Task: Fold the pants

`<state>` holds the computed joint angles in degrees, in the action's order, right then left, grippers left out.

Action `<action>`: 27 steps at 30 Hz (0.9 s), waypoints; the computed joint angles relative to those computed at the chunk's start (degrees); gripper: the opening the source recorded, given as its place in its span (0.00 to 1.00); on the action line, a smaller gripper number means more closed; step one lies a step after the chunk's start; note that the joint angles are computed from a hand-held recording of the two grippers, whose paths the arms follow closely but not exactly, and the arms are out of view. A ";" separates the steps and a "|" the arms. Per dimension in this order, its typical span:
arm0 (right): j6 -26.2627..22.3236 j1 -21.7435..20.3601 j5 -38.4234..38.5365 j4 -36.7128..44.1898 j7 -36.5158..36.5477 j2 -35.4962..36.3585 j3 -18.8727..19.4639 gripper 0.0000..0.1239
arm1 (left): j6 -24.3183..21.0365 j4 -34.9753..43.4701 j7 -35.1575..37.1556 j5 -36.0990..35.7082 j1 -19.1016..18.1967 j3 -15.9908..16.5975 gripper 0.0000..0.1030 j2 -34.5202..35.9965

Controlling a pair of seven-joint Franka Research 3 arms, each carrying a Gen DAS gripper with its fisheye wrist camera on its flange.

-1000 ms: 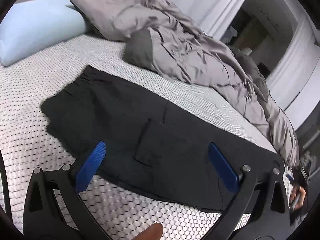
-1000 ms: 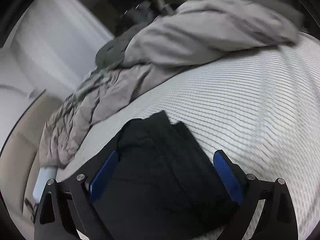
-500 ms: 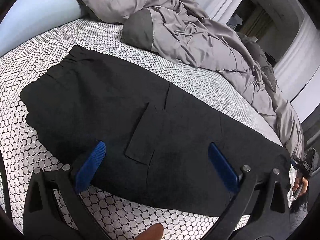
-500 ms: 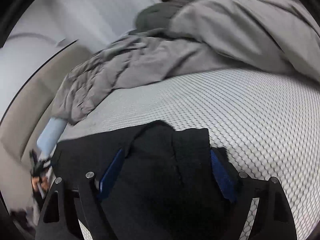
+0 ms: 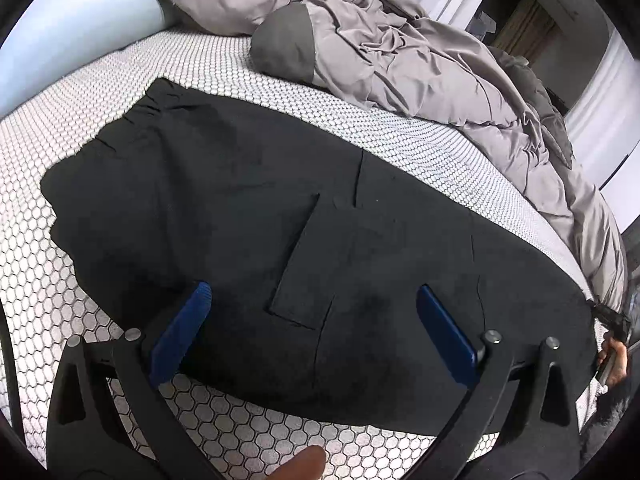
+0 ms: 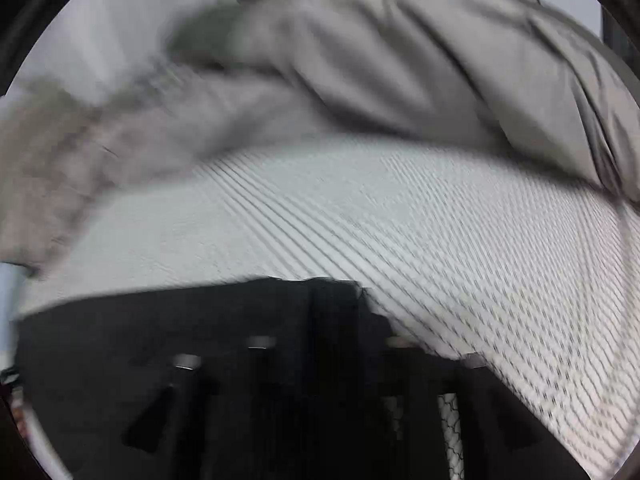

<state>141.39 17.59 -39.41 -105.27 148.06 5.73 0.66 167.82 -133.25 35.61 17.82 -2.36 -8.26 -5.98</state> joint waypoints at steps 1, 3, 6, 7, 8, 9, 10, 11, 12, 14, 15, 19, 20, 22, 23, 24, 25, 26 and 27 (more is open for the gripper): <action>0.58 0.57 -3.58 -1.39 4.46 -1.51 -0.24 0.41 | 0.28 -0.22 -0.06 0.05 -0.01 -0.01 0.99 -0.33; 0.99 0.75 -8.50 -4.28 10.56 -5.04 0.46 0.59 | 1.32 -1.01 -0.09 -0.04 -0.08 -0.07 0.99 -1.48; -1.88 0.75 -14.50 -9.09 15.87 -11.67 4.51 0.71 | 2.31 -1.60 -3.67 4.79 1.34 -2.12 0.99 -3.70; -1.82 0.73 -14.03 -10.62 15.80 -13.33 5.76 0.75 | 2.85 -1.27 -5.38 7.39 1.98 -3.35 0.99 -4.16; -1.36 0.76 -13.01 -12.22 15.39 -14.73 6.89 0.75 | 3.12 -0.72 -6.73 9.50 2.32 -4.37 0.99 -4.26; -1.53 1.14 -10.96 -13.03 13.79 -15.38 8.11 0.77 | 2.93 0.12 -6.57 10.51 1.68 -4.92 0.99 -4.13; -2.13 1.69 -9.78 -13.15 12.48 -15.15 9.69 0.78 | 2.78 1.35 -3.59 9.51 -0.46 -4.62 0.99 -3.41; -2.26 2.41 -9.80 -13.35 11.44 -14.61 11.24 0.79 | 2.63 2.45 -1.67 9.02 -1.90 -4.65 0.99 -2.61; -2.61 3.08 -10.14 -13.14 11.17 -13.70 12.45 0.80 | 1.73 4.46 -0.10 9.42 -3.36 -5.52 0.99 -1.08; -2.29 5.16 -10.89 -11.66 9.42 -10.32 13.91 0.80 | 0.40 7.86 2.03 9.25 -6.05 -6.56 0.99 2.06; -0.80 6.42 -11.32 -10.59 8.74 -8.03 14.14 0.80 | 0.16 10.04 5.28 6.95 -7.82 -6.64 0.99 4.41; 5.21 10.15 -10.52 -5.58 6.27 0.25 12.39 0.80 | 0.09 17.37 15.27 -4.93 -11.14 -9.74 0.99 13.27; 6.08 10.81 -9.58 -3.78 4.89 2.60 11.90 0.80 | -0.61 18.87 17.36 -6.78 -11.78 -10.12 0.99 14.81; 5.88 11.58 -5.56 -1.98 -0.77 5.17 11.34 0.80 | -7.21 23.81 15.03 -0.14 -16.23 -7.25 0.99 18.30; 2.79 12.24 -4.05 -0.49 -5.13 6.53 11.20 0.80 | -11.10 25.93 14.69 2.41 -17.73 -6.42 0.99 19.73; 0.12 13.30 -4.48 -0.10 -7.79 6.90 10.75 0.80 | -12.32 26.64 15.51 2.10 -17.89 -6.58 0.99 20.42; -0.65 13.98 -5.67 -1.06 -8.55 6.08 9.77 0.80 | -12.08 26.52 16.99 0.58 -17.35 -7.07 0.99 20.77; -3.14 14.89 -7.13 -2.44 -7.90 4.47 8.59 0.80 | -11.12 25.90 17.17 0.05 -17.29 -7.07 0.99 20.62; -5.28 15.70 -7.99 -3.59 -6.75 3.02 7.52 0.80 | -10.07 24.92 17.70 -0.79 -17.01 -7.24 0.99 20.12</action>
<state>136.11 33.29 -47.40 -108.86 141.31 8.75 8.18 157.75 -108.32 53.31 17.04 -19.37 -15.49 14.14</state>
